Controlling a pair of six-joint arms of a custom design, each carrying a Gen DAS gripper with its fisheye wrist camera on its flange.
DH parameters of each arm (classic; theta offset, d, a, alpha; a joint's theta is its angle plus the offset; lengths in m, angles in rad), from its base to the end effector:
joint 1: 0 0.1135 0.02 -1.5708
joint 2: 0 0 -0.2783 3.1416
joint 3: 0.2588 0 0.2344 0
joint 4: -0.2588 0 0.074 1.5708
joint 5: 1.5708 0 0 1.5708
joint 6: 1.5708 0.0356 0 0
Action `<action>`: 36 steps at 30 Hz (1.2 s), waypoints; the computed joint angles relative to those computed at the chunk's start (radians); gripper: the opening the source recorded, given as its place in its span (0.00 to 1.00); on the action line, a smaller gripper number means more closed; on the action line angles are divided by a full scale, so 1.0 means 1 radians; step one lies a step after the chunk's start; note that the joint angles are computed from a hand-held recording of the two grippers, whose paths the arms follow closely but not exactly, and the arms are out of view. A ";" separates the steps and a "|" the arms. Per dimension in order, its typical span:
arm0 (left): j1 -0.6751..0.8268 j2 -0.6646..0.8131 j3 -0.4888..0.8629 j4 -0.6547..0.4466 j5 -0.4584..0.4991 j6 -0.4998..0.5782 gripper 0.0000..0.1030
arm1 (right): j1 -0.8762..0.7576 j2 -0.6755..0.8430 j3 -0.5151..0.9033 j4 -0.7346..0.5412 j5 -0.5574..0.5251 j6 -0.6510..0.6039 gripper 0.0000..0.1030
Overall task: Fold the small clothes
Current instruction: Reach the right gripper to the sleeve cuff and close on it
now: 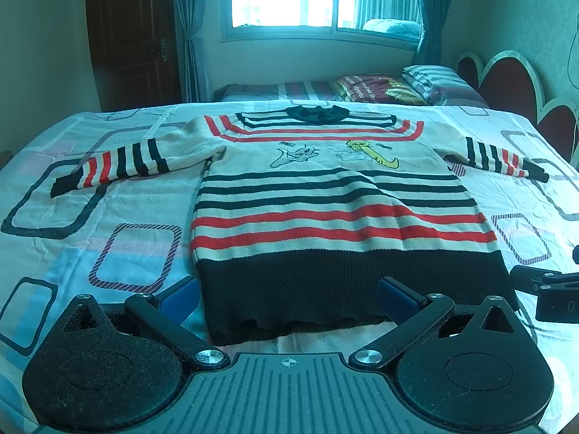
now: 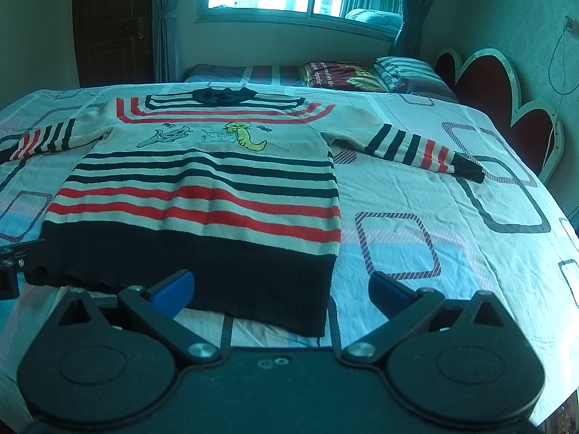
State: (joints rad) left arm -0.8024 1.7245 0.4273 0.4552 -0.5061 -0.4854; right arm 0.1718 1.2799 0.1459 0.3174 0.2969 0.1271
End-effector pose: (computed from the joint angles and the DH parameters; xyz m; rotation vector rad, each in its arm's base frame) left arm 0.1873 -0.1689 0.1081 0.1373 2.2780 -0.0504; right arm 0.1637 0.0178 0.1214 0.0866 2.3499 -0.2087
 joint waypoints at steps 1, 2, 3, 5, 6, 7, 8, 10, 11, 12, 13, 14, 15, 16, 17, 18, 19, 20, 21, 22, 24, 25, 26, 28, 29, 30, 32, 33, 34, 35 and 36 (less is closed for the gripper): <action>-0.002 0.001 0.001 -0.002 -0.003 -0.003 1.00 | -0.006 -0.002 -0.001 0.000 -0.005 -0.003 1.00; -0.003 0.001 0.003 -0.006 -0.004 -0.006 1.00 | -0.011 -0.003 -0.002 0.001 -0.010 -0.006 1.00; -0.006 0.001 0.006 -0.011 -0.007 -0.007 1.00 | -0.015 -0.007 -0.004 0.002 -0.015 -0.009 1.00; -0.007 0.004 0.009 -0.018 -0.011 -0.010 1.00 | -0.021 -0.011 -0.008 0.007 -0.023 -0.016 1.00; -0.008 0.001 0.010 -0.024 -0.011 -0.014 1.00 | -0.026 -0.012 -0.012 0.012 -0.027 -0.021 0.99; -0.005 -0.001 0.008 -0.022 -0.005 -0.012 1.00 | -0.029 -0.009 -0.013 0.017 -0.029 -0.024 0.99; 0.004 -0.004 0.008 -0.020 0.010 -0.002 1.00 | -0.038 -0.008 -0.015 0.022 -0.035 -0.032 1.00; 0.039 -0.025 0.001 0.004 0.046 0.026 1.00 | -0.085 -0.016 -0.026 0.047 -0.073 -0.062 0.99; 0.059 -0.038 -0.013 0.037 0.051 0.032 1.00 | -0.133 -0.025 -0.031 0.062 -0.114 -0.079 1.00; 0.089 -0.049 -0.029 0.087 0.074 0.047 1.00 | -0.191 -0.028 -0.032 0.081 -0.162 -0.101 1.00; 0.135 -0.054 -0.034 0.126 0.117 0.070 1.00 | -0.252 -0.023 -0.030 0.107 -0.202 -0.125 1.00; 0.171 -0.050 -0.027 0.149 0.143 0.086 1.00 | -0.312 -0.007 -0.023 0.140 -0.237 -0.149 1.00; 0.210 -0.036 -0.007 0.158 0.160 0.106 1.00 | -0.377 0.023 -0.011 0.186 -0.275 -0.173 1.00; 0.251 -0.011 0.025 0.167 0.174 0.143 1.00 | -0.447 0.063 0.008 0.233 -0.318 -0.188 1.00; 0.297 0.023 0.064 0.182 0.191 0.190 1.00 | -0.519 0.106 0.039 0.264 -0.367 -0.193 1.00; 0.347 0.055 0.110 0.185 0.214 0.224 1.00 | -0.589 0.153 0.077 0.288 -0.420 -0.190 1.00; 0.391 0.083 0.152 0.188 0.239 0.242 1.00 | -0.652 0.207 0.123 0.307 -0.465 -0.178 1.00; 0.427 0.115 0.203 0.186 0.251 0.250 1.00 | -0.704 0.260 0.180 0.304 -0.494 -0.158 1.00; 0.456 0.150 0.261 0.173 0.253 0.266 1.00 | -0.749 0.310 0.230 0.309 -0.522 -0.135 1.00; 0.474 0.182 0.313 0.159 0.252 0.283 1.00 | -0.788 0.361 0.280 0.323 -0.547 -0.110 1.00; 0.501 0.264 0.413 0.164 0.246 0.291 1.00 | -0.836 0.476 0.398 0.314 -0.572 -0.063 1.00; 0.514 0.302 0.465 0.142 0.266 0.286 1.00 | -0.860 0.539 0.467 0.298 -0.601 -0.030 0.99; 0.525 0.343 0.525 0.107 0.287 0.281 1.00 | -0.879 0.606 0.539 0.283 -0.625 0.005 0.99; 0.545 0.415 0.619 0.070 0.351 0.257 1.00 | -0.903 0.737 0.674 0.270 -0.657 0.071 0.90; 0.555 0.451 0.651 0.081 0.393 0.240 1.00 | -0.905 0.800 0.745 0.257 -0.651 0.097 0.81; 0.554 0.483 0.671 0.093 0.399 0.224 1.00 | -0.906 0.866 0.822 0.241 -0.652 0.130 0.76; 0.542 0.548 0.741 0.083 0.360 0.224 1.00 | -0.912 0.990 0.968 0.211 -0.664 0.205 0.65; 0.538 0.579 0.773 0.075 0.343 0.227 1.00 | -0.921 1.040 1.026 0.202 -0.676 0.247 0.64; 0.536 0.612 0.812 0.061 0.334 0.223 1.00 | -0.925 1.098 1.094 0.189 -0.690 0.290 0.58; 0.537 0.634 0.836 0.051 0.336 0.216 1.00 | -0.928 1.151 1.158 0.172 -0.702 0.328 0.50; 0.539 0.659 0.867 0.036 0.344 0.209 1.00 | -0.932 1.201 1.225 0.147 -0.712 0.360 0.47</action>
